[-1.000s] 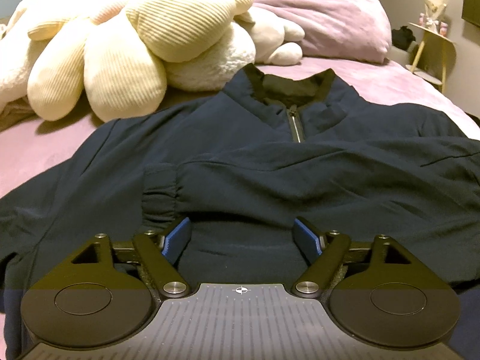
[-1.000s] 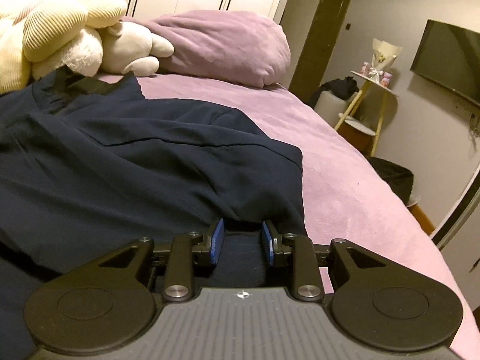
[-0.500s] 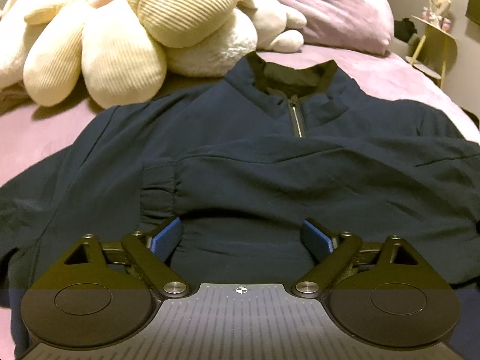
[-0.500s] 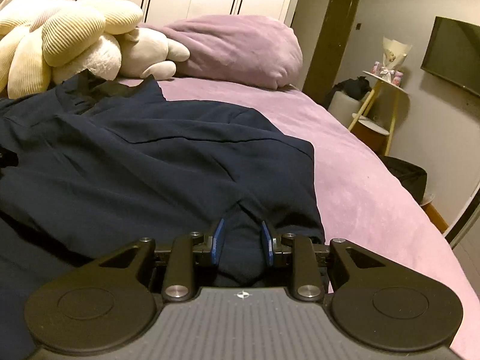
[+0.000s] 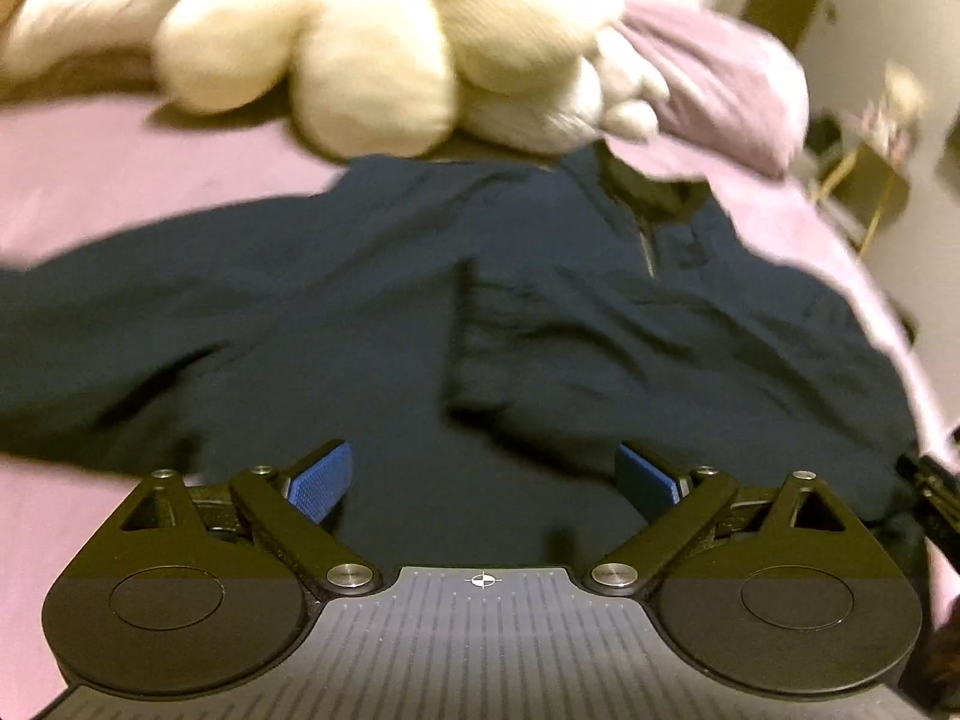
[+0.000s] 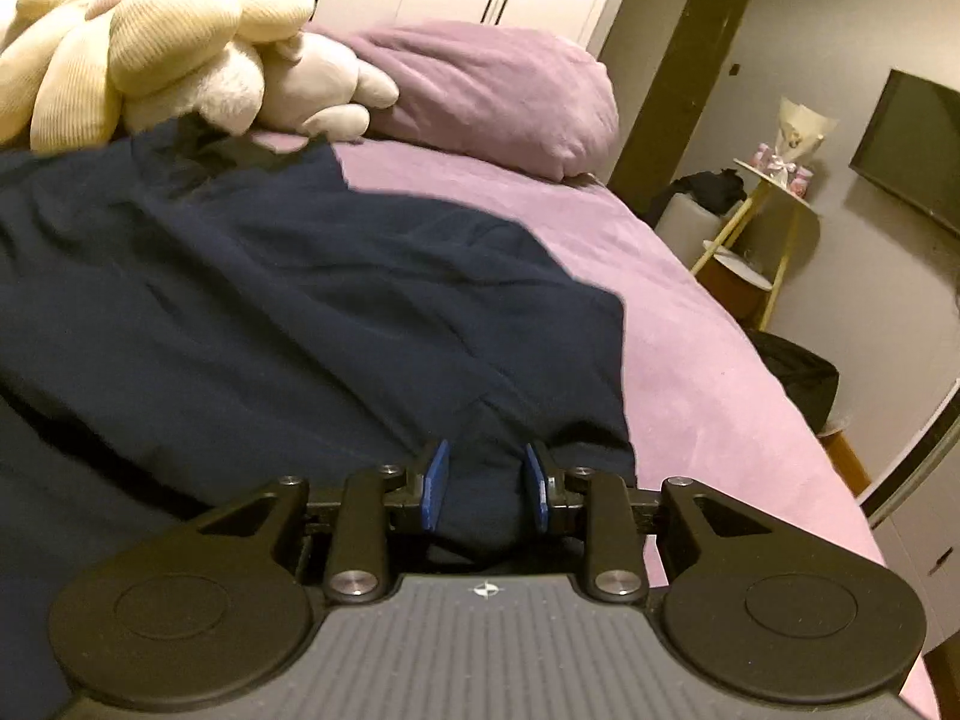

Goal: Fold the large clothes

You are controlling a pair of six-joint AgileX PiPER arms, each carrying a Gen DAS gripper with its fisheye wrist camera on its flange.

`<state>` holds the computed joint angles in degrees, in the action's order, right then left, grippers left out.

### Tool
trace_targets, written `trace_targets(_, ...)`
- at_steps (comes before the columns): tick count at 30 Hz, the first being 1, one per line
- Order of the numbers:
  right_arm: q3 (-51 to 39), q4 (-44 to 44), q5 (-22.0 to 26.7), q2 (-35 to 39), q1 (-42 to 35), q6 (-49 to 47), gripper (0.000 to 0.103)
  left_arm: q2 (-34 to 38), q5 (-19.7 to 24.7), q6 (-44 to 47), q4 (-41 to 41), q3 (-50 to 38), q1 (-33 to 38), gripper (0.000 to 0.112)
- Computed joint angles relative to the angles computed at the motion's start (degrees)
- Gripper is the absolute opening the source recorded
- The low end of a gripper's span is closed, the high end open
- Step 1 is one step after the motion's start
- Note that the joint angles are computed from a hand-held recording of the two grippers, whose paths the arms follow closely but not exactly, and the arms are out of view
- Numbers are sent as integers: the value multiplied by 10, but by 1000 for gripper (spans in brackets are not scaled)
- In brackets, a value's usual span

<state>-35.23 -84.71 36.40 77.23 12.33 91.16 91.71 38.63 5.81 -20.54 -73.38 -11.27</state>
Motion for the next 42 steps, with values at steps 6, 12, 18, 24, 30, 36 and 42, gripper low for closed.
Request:
trace_targets(6,33,99,-2,-156,63,-14,37,-94,49,143,-176,98,278,100)
trace_targets(12,62,264,-57,-238,132,-13,41,15,77,156,-249,28,482,83)
trace_targets(18,98,336,-132,-218,149,64,41,143,61,105,-267,-89,527,70)
trace_targets(24,94,270,-72,-213,237,199,41,239,95,17,-265,-191,543,27)
trace_targets(30,100,212,-40,-202,272,265,40,247,115,73,-347,-180,573,10)
trace_targets(36,100,203,-25,-200,287,267,40,179,101,173,-336,-171,543,9)
trace_targets(42,100,244,-44,-214,269,220,40,59,169,309,-410,-149,448,8)
